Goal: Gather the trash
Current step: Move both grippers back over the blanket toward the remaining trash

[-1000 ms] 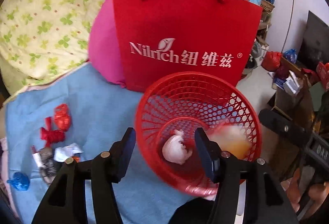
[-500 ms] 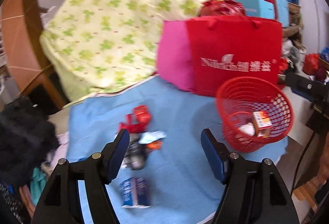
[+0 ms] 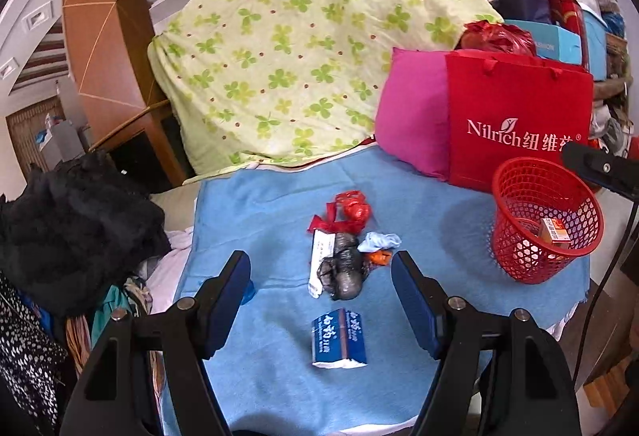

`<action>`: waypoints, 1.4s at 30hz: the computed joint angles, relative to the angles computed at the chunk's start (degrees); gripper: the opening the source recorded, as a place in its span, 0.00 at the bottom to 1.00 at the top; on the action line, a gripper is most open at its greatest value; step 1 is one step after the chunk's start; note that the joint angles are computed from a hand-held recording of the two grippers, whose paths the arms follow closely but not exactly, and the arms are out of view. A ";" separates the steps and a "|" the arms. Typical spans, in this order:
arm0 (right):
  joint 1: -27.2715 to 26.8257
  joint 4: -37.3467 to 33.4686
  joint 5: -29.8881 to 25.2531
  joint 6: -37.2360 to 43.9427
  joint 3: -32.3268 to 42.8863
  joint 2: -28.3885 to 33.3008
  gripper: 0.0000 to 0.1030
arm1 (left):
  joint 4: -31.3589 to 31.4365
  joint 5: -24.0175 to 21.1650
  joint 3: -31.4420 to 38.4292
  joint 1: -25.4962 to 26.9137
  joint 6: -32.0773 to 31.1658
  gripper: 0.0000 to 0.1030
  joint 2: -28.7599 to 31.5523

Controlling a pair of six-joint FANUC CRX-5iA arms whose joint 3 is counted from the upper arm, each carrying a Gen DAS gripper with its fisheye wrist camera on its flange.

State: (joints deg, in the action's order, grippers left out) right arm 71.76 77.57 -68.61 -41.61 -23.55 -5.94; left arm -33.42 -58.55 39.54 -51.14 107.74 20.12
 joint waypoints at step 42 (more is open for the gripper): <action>-14.43 -58.99 24.30 51.84 40.27 35.02 0.70 | 18.77 3.18 -12.45 26.40 -5.06 0.72 3.98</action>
